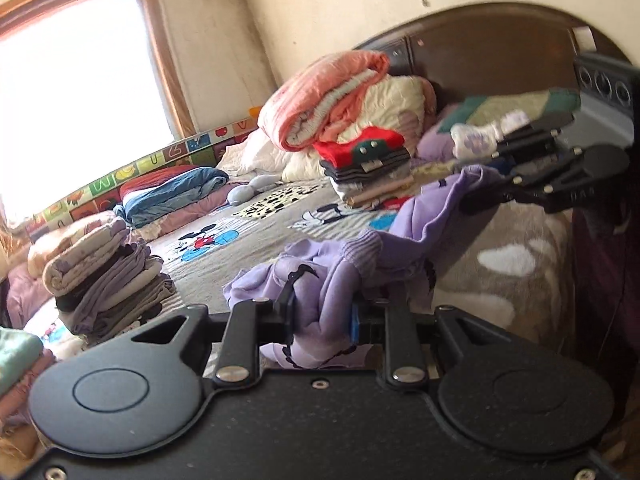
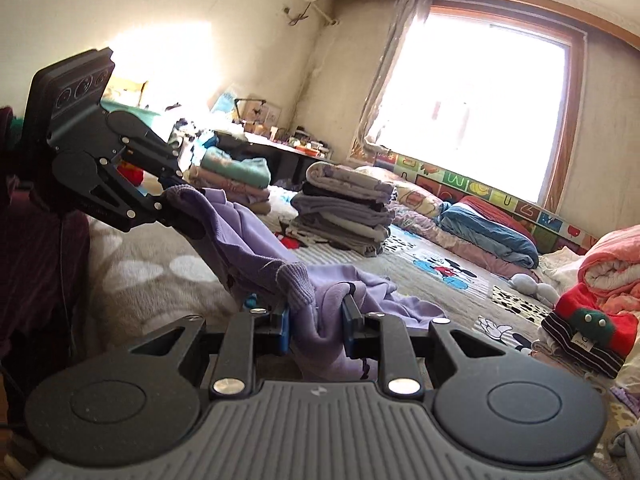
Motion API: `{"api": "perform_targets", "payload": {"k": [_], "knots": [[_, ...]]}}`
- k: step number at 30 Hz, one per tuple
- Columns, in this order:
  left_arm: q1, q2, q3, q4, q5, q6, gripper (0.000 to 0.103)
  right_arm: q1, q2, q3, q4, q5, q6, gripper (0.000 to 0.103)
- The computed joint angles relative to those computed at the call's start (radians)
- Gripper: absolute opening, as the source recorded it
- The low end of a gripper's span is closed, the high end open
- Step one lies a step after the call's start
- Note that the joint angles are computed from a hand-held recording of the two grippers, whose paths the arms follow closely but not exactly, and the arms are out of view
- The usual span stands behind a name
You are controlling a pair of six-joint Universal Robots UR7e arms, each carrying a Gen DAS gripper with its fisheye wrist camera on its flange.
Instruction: Fold clothes
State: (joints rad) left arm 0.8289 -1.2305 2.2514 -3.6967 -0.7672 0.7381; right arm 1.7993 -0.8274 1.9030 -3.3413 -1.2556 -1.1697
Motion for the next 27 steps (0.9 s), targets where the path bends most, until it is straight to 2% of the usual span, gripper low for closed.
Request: {"api": "perform_targets", "payload": {"k": [7, 9, 12, 17, 20, 22, 24, 25, 27], "knots": [[0.108, 0.027, -0.171, 0.125, -0.133, -0.170, 0.023, -0.020, 0.100, -0.212, 0.056, 0.106, 0.290, 0.026], [0.149, 0.037, -0.222, 0.173, -0.192, -0.227, 0.023, -0.032, 0.137, -0.281, 0.091, 0.128, 0.371, 0.026], [0.227, 0.069, -0.323, 0.259, -0.280, -0.351, 0.023, -0.046, 0.219, -0.424, 0.165, 0.133, 0.498, 0.026], [0.348, 0.139, -0.472, 0.397, -0.386, -0.549, 0.023, -0.083, 0.378, -0.675, 0.293, 0.148, 0.720, 0.026], [0.405, 0.167, -0.518, 0.439, -0.449, -0.649, 0.023, -0.107, 0.427, -0.748, 0.343, 0.170, 0.819, 0.038], [0.433, 0.171, -0.534, 0.463, -0.487, -0.712, 0.023, -0.115, 0.419, -0.742, 0.373, 0.187, 0.847, 0.058], [0.451, 0.167, -0.532, 0.460, -0.531, -0.746, 0.023, -0.121, 0.398, -0.717, 0.394, 0.200, 0.855, 0.074], [0.457, 0.163, -0.528, 0.459, -0.549, -0.759, 0.023, -0.121, 0.383, -0.697, 0.403, 0.195, 0.841, 0.078], [0.465, 0.154, -0.522, 0.463, -0.577, -0.775, 0.023, -0.124, 0.367, -0.679, 0.440, 0.196, 0.812, 0.078]]}}
